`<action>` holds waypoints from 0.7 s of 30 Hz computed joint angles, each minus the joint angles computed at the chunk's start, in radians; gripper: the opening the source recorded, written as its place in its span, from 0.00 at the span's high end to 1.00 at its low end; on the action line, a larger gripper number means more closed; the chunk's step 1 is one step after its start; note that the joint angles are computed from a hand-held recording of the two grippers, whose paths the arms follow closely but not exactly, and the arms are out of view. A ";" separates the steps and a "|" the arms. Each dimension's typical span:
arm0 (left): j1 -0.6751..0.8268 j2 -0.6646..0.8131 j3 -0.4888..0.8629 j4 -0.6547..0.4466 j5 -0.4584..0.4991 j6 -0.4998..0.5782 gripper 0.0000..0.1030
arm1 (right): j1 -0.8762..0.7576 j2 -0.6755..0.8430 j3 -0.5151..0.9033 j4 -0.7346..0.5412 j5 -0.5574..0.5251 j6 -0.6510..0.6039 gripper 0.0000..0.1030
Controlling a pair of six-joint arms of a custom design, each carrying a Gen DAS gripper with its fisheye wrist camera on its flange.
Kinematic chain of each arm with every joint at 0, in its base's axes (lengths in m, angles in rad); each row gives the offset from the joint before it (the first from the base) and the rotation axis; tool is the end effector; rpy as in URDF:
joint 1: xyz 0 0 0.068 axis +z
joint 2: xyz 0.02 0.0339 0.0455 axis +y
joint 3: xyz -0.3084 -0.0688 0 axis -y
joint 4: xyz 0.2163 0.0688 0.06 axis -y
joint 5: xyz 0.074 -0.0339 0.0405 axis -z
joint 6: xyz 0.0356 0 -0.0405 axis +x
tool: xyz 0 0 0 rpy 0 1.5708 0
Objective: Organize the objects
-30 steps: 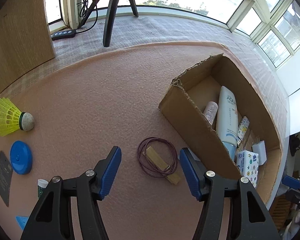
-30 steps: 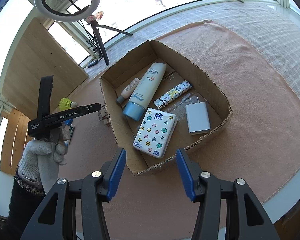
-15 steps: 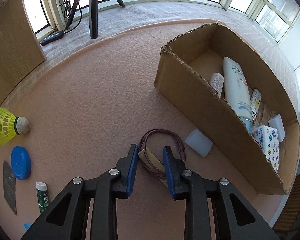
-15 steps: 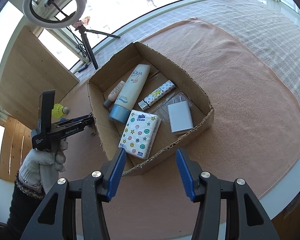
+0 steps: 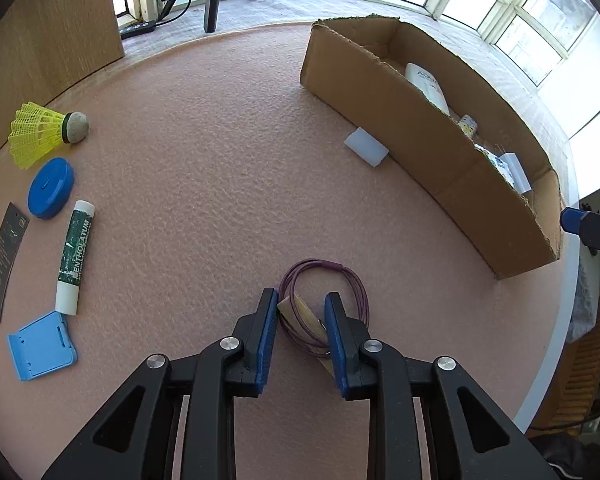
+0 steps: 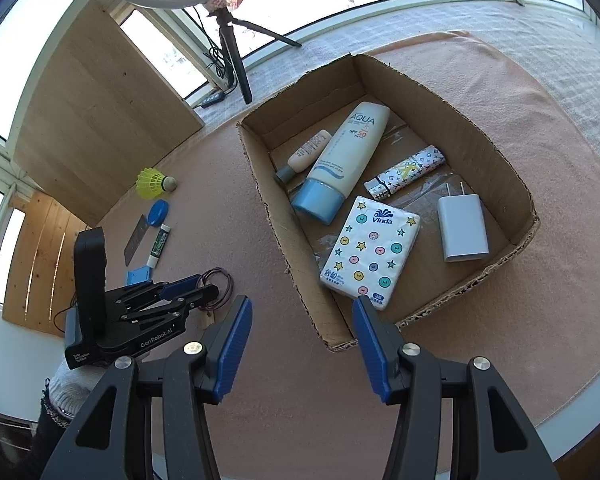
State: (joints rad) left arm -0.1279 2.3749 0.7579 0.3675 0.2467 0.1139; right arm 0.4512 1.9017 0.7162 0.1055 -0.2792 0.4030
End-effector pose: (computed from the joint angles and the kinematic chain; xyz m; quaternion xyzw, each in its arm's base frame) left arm 0.3226 -0.0502 0.0056 0.1377 0.9701 -0.1226 0.1579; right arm 0.2730 0.1432 0.1318 -0.0569 0.9595 0.2225 0.1631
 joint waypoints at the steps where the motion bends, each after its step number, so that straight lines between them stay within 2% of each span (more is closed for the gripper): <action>1: 0.004 -0.002 0.002 -0.008 0.005 -0.003 0.74 | 0.010 0.005 0.006 -0.003 -0.001 0.002 0.53; 3: 0.004 -0.008 0.021 -0.042 0.009 -0.016 0.71 | 0.027 0.011 0.012 -0.004 -0.002 0.007 0.53; 5: -0.012 -0.009 0.034 -0.052 -0.027 -0.014 0.66 | 0.041 0.013 0.014 -0.005 -0.002 0.010 0.53; 11: -0.064 0.002 0.115 -0.114 -0.129 0.001 0.65 | 0.049 0.000 -0.006 0.005 -0.006 0.012 0.53; 12: -0.060 0.005 0.134 -0.125 -0.134 -0.008 0.62 | 0.044 -0.004 -0.011 0.006 -0.010 0.012 0.53; 16: -0.019 0.013 0.171 -0.150 -0.145 -0.050 0.63 | 0.028 -0.014 -0.033 0.014 -0.015 0.007 0.53; 21: 0.055 0.012 0.138 -0.122 -0.123 -0.028 0.63 | 0.022 -0.008 -0.037 0.020 -0.020 0.000 0.53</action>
